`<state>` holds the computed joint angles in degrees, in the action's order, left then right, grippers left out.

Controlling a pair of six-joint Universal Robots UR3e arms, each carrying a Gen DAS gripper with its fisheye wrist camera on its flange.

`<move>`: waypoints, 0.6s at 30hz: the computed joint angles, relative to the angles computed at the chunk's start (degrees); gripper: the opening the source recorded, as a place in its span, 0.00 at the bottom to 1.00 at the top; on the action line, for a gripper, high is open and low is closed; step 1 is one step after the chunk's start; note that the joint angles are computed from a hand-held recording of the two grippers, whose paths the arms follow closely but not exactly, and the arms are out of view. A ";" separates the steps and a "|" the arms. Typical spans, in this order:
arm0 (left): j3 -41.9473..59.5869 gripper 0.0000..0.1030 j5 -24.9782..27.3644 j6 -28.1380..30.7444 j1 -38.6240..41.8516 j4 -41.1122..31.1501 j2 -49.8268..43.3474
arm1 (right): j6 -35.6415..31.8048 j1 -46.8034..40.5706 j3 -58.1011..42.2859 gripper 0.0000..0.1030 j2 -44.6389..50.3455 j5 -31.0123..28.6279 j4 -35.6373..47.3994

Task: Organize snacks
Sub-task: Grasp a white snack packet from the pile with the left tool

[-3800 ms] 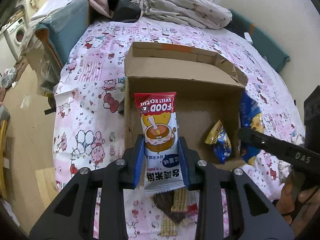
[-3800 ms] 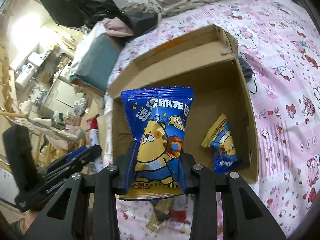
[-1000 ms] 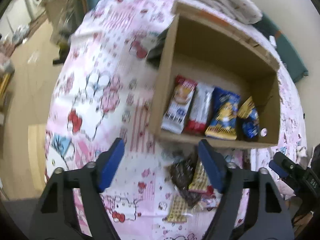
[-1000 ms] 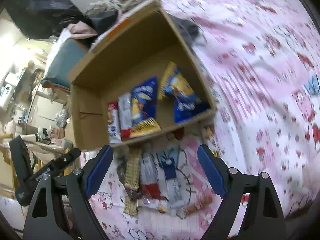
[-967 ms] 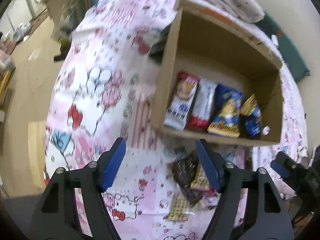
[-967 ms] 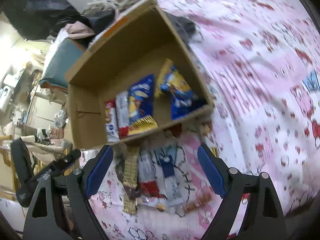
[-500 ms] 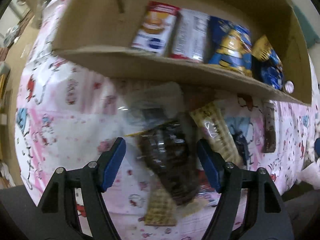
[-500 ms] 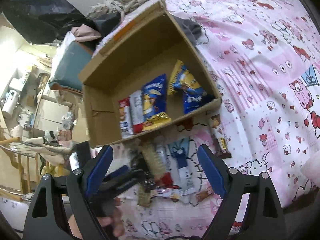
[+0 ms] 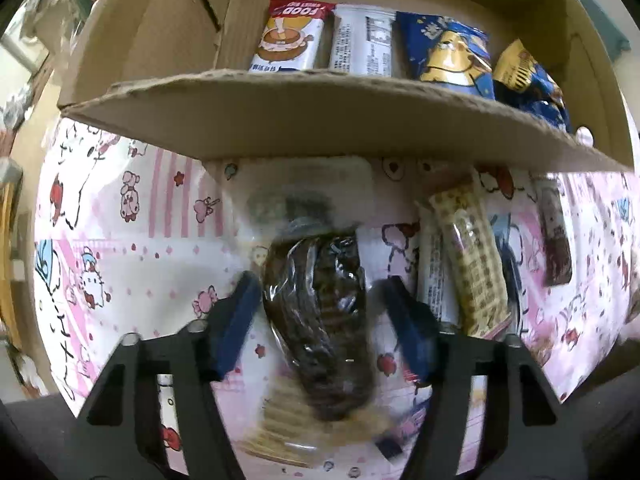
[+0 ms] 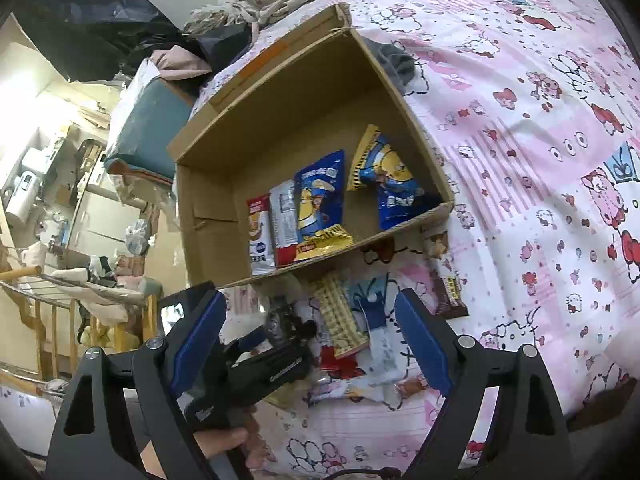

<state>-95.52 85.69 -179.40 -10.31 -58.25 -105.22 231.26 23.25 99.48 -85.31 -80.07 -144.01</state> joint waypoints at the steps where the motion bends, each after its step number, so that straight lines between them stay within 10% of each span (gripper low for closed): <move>1: -0.99 0.42 -1.56 0.47 0.74 0.32 1.03 | 0.08 -0.19 0.12 0.86 0.06 0.27 0.06; 10: -3.46 0.09 -13.55 5.54 7.58 -7.28 10.56 | -0.91 -0.98 0.86 0.86 -0.09 0.23 1.14; 18: 1.41 0.07 -14.15 9.91 8.61 -18.51 13.18 | -0.49 -1.59 1.69 0.86 -0.03 1.33 0.97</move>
<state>-94.11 71.54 -169.49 -1.70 -76.76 -92.04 230.77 21.66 101.17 -85.34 -78.74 -143.04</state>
